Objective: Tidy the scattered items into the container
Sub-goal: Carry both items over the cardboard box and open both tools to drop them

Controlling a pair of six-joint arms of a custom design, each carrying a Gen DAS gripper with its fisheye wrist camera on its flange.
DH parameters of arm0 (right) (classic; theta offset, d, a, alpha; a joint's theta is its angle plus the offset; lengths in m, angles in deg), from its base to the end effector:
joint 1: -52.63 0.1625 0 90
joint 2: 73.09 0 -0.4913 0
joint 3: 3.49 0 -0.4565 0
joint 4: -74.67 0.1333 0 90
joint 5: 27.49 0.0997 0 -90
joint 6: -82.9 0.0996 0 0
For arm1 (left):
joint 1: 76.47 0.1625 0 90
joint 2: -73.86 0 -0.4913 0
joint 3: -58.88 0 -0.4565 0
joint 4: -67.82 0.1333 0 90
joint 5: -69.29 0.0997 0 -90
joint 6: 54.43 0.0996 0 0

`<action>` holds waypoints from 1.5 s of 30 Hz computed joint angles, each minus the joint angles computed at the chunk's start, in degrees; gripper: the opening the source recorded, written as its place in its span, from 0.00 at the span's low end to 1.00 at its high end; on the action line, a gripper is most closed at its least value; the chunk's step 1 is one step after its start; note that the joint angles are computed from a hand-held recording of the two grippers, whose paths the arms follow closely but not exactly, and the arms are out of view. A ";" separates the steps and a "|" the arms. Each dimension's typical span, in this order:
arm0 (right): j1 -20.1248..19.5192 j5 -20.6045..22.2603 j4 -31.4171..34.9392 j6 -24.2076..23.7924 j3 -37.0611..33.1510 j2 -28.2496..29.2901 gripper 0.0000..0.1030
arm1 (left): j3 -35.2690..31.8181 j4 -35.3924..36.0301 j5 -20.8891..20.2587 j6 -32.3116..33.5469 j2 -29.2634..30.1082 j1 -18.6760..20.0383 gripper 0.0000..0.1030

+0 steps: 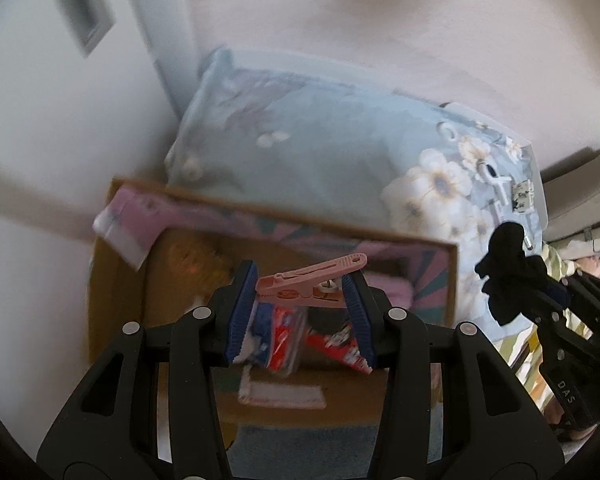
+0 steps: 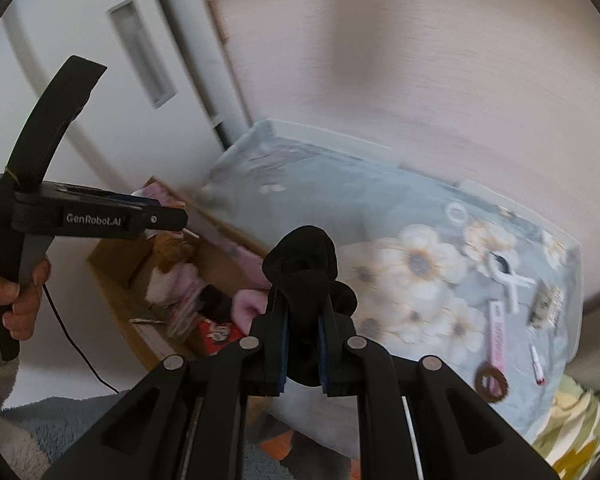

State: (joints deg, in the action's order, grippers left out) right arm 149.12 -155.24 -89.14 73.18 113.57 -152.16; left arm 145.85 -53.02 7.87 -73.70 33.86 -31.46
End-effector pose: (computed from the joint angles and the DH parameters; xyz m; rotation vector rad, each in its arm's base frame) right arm 0.1374 -0.5680 0.3584 0.0749 -2.3845 0.7432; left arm -0.4089 -0.6650 0.0329 0.6633 2.4883 -0.0398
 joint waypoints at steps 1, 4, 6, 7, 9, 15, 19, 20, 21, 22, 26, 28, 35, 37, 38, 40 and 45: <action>0.16 0.00 0.44 -0.42 -0.46 0.55 0.11 | 0.80 -0.20 0.14 -0.57 -0.64 0.26 0.40; 0.57 1.15 1.79 -1.71 -1.57 2.13 0.11 | 3.07 -0.82 0.99 -1.92 -2.26 0.92 0.40; 0.82 1.87 2.64 -2.53 -2.18 3.11 0.11 | 4.10 -1.08 1.25 -2.54 -2.95 1.22 0.40; 0.89 2.25 3.20 -2.95 -2.54 3.60 0.11 | 4.77 -1.47 1.39 -2.83 -3.40 1.34 0.40; 1.02 2.79 4.12 -3.76 -3.18 4.46 0.11 | 6.03 -2.23 1.53 -3.39 -4.17 1.53 0.40; 0.76 5.34 9.19 -5.32 -5.11 6.45 0.11 | 8.41 -2.06 2.57 -4.98 -5.15 1.79 0.40; 0.47 5.36 13.38 -6.20 -6.62 7.98 0.11 | 9.41 -2.66 2.46 -5.73 -5.29 2.22 0.40; 0.45 5.24 14.36 -6.54 -6.95 8.34 0.11 | 9.52 -2.83 2.07 -5.96 -5.31 2.41 0.40; 0.43 5.10 15.45 -6.89 -7.32 8.72 0.11 | 9.62 -2.94 2.08 -6.07 -5.31 2.48 0.40; 0.36 5.07 16.08 -7.08 -7.46 8.92 0.11 | 9.68 -2.91 2.23 -6.09 -5.28 2.50 0.40; -0.08 5.13 18.11 -7.24 -7.97 9.41 0.11 | 9.70 -3.23 1.98 -6.26 -5.21 2.62 0.40; -0.20 5.22 18.55 -7.20 -7.97 9.32 0.11 | 9.61 -3.49 1.77 -6.14 -5.16 2.64 0.40; 0.41 2.39 20.81 -7.32 -9.04 10.19 0.47 | 10.85 -9.20 0.00 -5.91 -6.10 2.22 0.96; 1.03 0.79 17.92 -9.86 -8.19 10.35 0.57 | 10.99 -9.85 2.51 -5.62 -5.99 1.57 0.97; 1.13 1.07 17.09 -10.74 -7.86 10.18 0.58 | 10.70 -9.05 4.09 -5.54 -5.73 1.22 0.97; 1.26 1.36 16.23 -11.36 -7.45 9.88 0.62 | 10.26 -8.12 5.93 -5.12 -5.25 0.90 0.97; 1.08 1.22 15.93 -11.19 -7.04 9.52 0.62 | 10.16 -8.29 5.79 -5.06 -5.10 0.81 0.97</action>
State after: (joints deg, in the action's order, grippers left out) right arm 150.20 -154.02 -73.21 62.00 106.53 -142.64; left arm 156.01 -61.31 13.66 -78.76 28.76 -30.65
